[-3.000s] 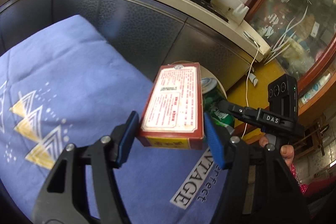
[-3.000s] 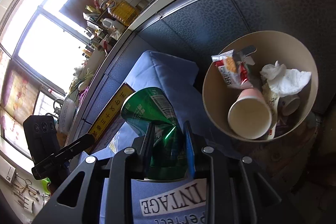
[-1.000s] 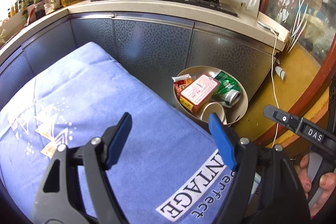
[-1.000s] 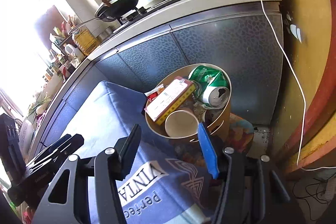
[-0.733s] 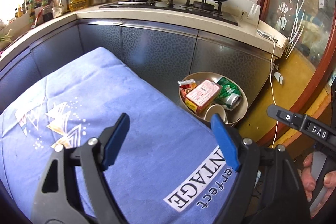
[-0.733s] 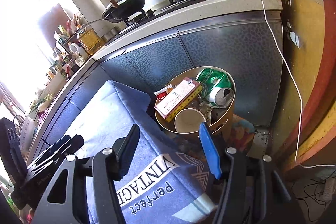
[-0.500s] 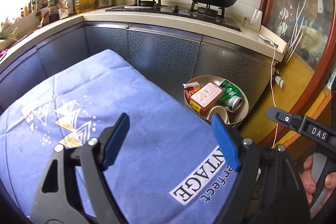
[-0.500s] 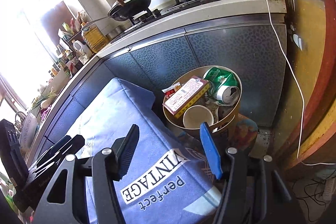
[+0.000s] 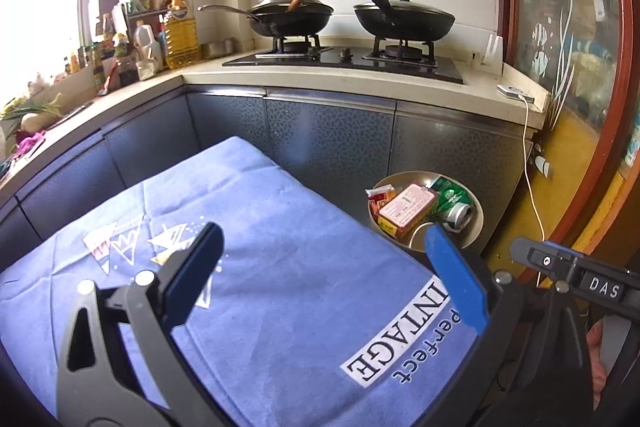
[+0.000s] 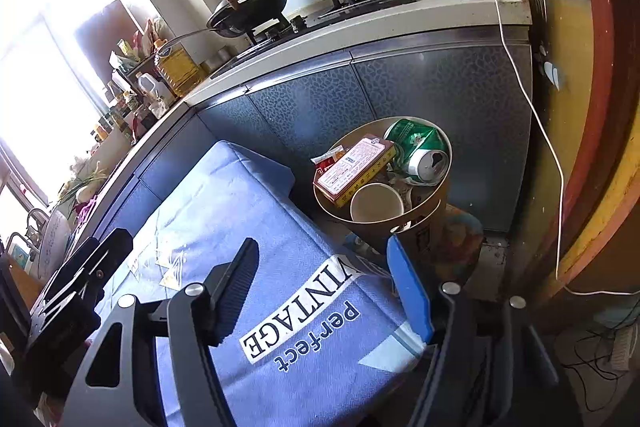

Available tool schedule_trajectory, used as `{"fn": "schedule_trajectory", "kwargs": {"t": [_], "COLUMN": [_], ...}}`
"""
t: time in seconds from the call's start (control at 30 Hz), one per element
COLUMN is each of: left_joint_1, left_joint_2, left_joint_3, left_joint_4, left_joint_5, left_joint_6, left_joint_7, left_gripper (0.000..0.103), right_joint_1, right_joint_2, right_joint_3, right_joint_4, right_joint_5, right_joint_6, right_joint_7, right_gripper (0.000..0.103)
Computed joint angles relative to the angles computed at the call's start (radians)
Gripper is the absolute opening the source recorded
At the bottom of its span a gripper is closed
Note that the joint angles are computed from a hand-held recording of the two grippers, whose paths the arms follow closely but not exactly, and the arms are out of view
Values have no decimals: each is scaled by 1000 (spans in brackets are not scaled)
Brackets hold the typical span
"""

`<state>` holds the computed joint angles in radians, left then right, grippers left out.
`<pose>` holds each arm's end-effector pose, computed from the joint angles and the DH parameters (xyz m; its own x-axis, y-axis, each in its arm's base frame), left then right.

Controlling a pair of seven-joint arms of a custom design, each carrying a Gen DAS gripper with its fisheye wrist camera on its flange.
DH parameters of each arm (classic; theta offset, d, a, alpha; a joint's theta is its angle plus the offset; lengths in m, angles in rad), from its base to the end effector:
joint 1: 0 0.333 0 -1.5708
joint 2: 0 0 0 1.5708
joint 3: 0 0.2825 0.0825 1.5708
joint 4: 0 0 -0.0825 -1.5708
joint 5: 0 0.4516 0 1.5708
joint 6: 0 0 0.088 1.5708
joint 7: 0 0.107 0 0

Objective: Collect trash

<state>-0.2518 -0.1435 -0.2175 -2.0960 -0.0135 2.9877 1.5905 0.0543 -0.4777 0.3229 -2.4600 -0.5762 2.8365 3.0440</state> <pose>0.5588 -0.2883 0.5516 -0.4545 -0.8900 -0.0353 -0.4434 0.2604 -0.8576 0.4808 0.2264 0.4881 -0.3227 -0.8295 -0.4558 -0.5039 0.5582 -0.6592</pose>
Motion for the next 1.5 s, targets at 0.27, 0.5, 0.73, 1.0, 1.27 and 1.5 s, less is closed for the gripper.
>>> {"fn": "schedule_trajectory", "kwargs": {"t": [0.27, 0.5, 0.73, 1.0, 1.27, 1.5], "left_joint_1": [-1, 19, 17, 32, 36, 40], "left_joint_2": [-21, -32, -38, -34, -24, -23], "left_joint_3": [5, -5, -3, -18, -23, -27], "left_joint_4": [-14, -26, -35, -36, -30, -30], "left_joint_5": [19, 37, 36, 97, 138, 170], "left_joint_6": [-12, -43, -66, -84, -100, -101], "left_joint_7": [-37, -81, -89, -135, -158, -179], "left_gripper": [97, 97, 97, 97, 97, 97], "right_joint_1": [10, 38, 43, 46, 44, 34], "right_joint_2": [-13, 16, 30, 36, 44, 42], "right_joint_3": [3, -15, -20, -31, -35, -28], "right_joint_4": [1, 12, 15, 6, 4, -1], "right_joint_5": [-3, 13, 19, 38, 58, 62], "right_joint_6": [-27, -27, -17, 2, 17, 25], "right_joint_7": [-6, -36, -36, -44, -60, -58], "right_gripper": [68, 68, 68, 68, 68, 68]}}
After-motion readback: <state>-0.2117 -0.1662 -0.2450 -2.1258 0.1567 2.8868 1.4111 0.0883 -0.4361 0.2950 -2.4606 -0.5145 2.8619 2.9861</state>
